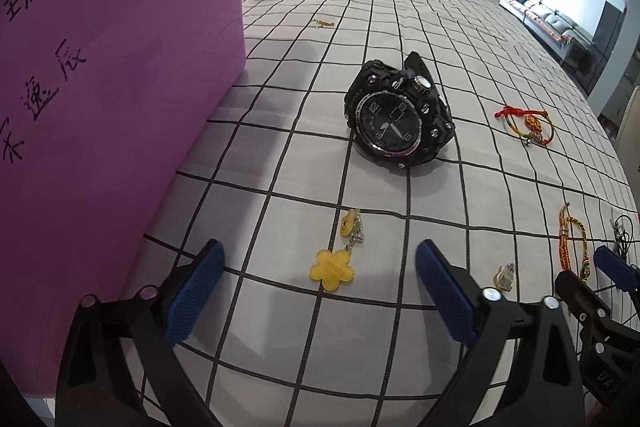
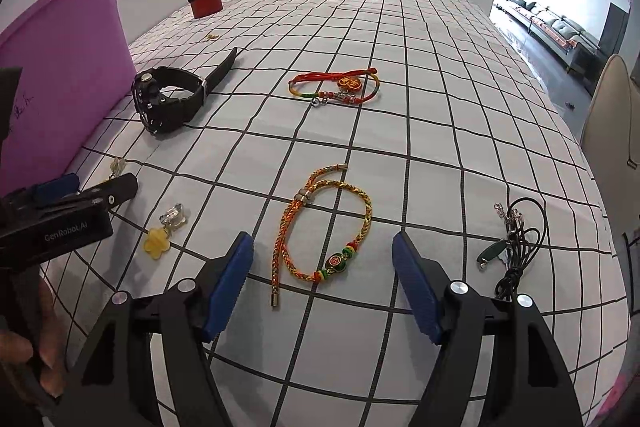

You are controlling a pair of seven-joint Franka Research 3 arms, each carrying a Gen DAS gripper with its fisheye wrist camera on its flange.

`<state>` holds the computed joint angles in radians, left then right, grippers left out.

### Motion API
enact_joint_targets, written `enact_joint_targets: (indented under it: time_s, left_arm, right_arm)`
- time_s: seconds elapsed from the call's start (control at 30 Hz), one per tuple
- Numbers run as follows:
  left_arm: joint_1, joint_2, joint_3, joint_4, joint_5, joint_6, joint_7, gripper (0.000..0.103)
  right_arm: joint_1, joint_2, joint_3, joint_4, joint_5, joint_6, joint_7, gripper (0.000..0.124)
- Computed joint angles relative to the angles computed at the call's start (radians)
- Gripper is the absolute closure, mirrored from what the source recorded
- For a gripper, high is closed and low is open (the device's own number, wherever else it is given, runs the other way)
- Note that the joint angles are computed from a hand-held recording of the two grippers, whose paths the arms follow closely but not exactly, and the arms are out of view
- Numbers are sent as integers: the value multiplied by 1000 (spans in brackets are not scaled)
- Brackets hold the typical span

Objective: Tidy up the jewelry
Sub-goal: 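Move left tool to the yellow flower charm while right tool approaches the orange braided bracelet, then close left gripper on the flower charm while right gripper closes on the orange bracelet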

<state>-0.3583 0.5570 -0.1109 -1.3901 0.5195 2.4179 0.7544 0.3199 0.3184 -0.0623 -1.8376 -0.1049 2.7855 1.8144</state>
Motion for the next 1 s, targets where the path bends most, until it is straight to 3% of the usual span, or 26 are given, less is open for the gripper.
enact_joint_targets:
  time_s: [0.37, 0.53, 0.67, 0.7, 1.0]
  left_arm:
    - [-13, 6, 0, -4, 19, 68, 34, 60]
    - [-17, 3, -2, -7, 20, 72, 46, 75]
    - [-21, 2, -1, -11, 20, 79, 49, 89]
    - [-27, -1, 3, -14, 29, 79, 44, 89]
    - [-30, -37, 6, -70, 57, 96, 5, 90]
  right_arm:
    - [6, -1, -1, -7, -23, 17, -13, 75]
    - [4, -7, 1, -19, -13, 32, -29, 85]
    - [3, -9, 4, -25, -4, 44, -43, 107]
    - [1, -10, 6, -27, 2, 47, -50, 113]
    - [-38, -35, 54, -71, 127, 101, -160, 116]
